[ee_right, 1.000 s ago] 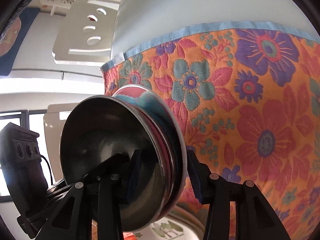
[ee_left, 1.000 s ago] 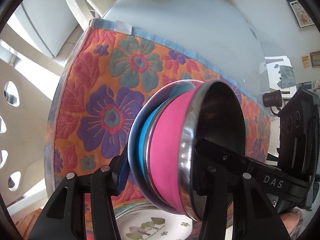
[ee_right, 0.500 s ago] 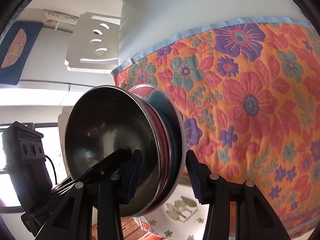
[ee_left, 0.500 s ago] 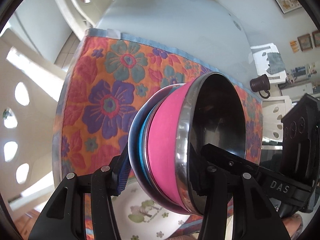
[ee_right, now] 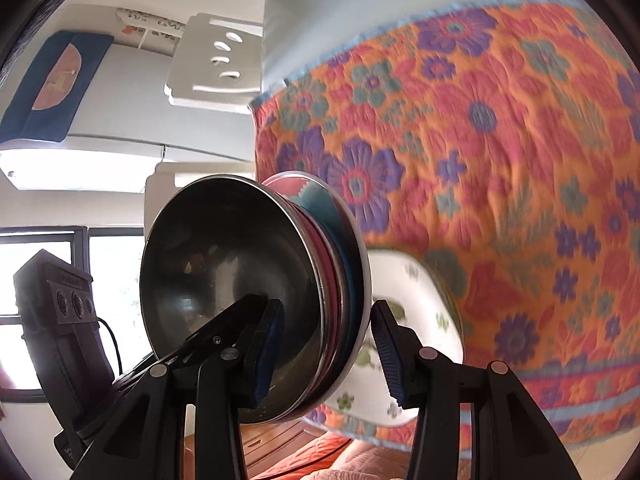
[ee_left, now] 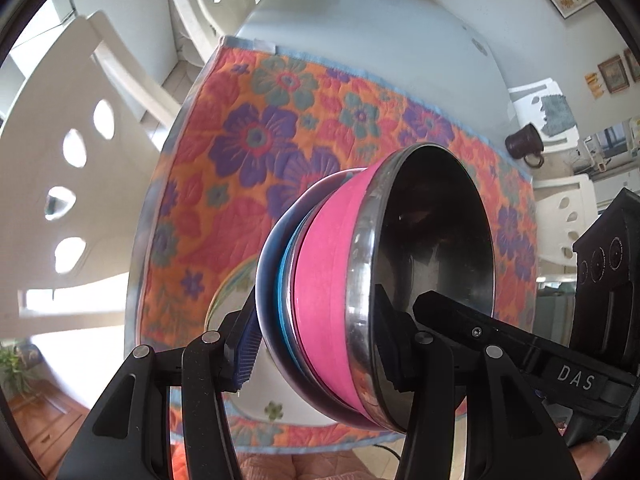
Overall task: Organize plates and bowls
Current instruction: 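Lift the nested bowl stack with both grippers and carry it over the plate stack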
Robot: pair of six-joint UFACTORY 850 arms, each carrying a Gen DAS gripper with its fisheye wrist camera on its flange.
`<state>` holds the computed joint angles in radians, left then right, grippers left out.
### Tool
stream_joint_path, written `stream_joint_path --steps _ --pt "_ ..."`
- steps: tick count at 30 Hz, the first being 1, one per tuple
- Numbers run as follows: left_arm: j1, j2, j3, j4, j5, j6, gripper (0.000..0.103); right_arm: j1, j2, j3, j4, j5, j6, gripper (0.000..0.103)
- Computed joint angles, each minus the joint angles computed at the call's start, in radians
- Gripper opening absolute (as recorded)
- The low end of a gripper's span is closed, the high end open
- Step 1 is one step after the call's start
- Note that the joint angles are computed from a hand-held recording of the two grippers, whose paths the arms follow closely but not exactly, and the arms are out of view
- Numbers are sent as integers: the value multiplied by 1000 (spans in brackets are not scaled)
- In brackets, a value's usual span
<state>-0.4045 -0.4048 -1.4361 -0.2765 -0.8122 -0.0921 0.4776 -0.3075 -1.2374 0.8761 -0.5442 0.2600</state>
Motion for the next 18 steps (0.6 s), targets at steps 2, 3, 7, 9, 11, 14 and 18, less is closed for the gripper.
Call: stream_joint_path --steps 2,3,7,9,11,14,18 --pt "0 19 40 -5 8 9 47 14 11 29 21 7 -3 45" --pt "3 27 57 -15 10 19 47 21 16 41 27 12 2 45" --pt "14 45 117 -77 48 110 47 46 26 67 -13 40 38 45" --pt "20 44 135 -112 55 160 47 59 25 70 -70 56 83 45" --pt "25 38 149 -142 54 201 47 72 22 74 -123 64 136 45" --pt "25 35 165 -157 68 237 47 82 8 76 -158 72 163 45" --pt "32 26 173 -172 74 266 46 91 -3 83 -178 92 164 45"
